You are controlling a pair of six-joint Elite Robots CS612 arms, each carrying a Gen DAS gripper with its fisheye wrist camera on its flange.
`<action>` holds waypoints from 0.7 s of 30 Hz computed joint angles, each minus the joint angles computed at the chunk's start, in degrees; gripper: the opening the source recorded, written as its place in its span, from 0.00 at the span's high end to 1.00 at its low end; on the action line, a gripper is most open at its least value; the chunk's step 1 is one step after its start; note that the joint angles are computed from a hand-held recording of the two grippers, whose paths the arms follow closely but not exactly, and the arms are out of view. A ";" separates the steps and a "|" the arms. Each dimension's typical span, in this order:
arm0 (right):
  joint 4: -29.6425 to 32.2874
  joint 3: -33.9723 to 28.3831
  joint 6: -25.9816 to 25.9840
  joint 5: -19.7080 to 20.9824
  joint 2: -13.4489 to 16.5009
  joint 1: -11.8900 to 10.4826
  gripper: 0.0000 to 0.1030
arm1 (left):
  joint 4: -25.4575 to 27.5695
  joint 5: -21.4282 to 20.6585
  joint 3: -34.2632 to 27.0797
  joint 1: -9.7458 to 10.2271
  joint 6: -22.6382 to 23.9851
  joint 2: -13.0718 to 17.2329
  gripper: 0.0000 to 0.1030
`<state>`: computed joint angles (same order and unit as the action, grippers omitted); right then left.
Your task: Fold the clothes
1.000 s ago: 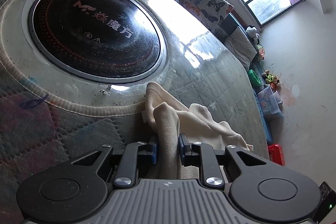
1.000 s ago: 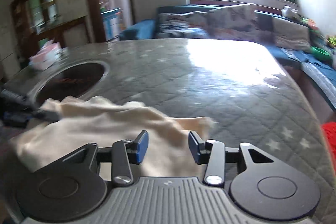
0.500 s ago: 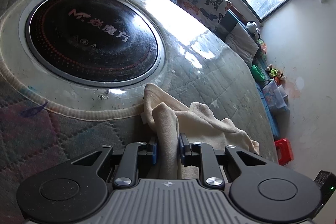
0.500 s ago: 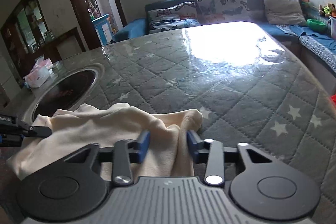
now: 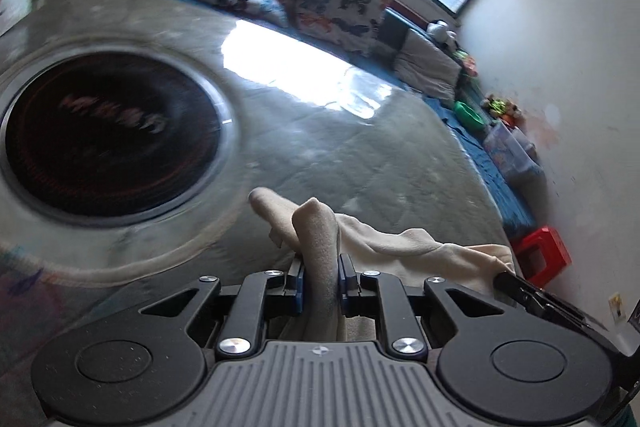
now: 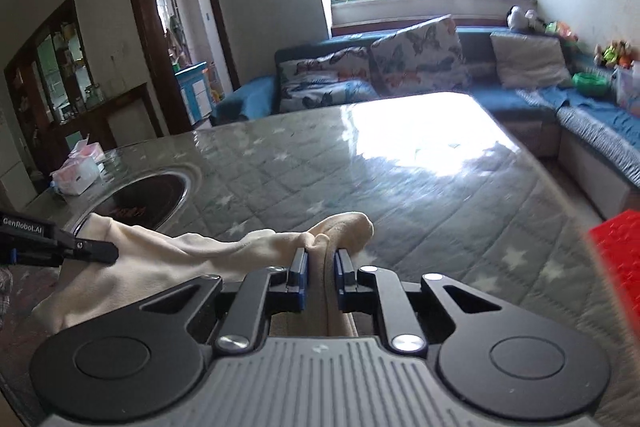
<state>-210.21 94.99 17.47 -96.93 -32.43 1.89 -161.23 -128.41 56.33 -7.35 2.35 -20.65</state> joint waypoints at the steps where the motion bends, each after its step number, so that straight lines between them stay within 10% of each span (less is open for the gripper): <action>1: -0.33 0.37 -0.12 -0.62 -0.28 -0.08 0.88 | -0.07 -0.23 0.06 -0.32 0.46 -0.10 0.84; 21: -1.76 5.75 -0.38 -12.76 -3.59 -3.35 0.88 | 4.46 -2.61 -0.52 -6.39 7.98 -0.21 0.84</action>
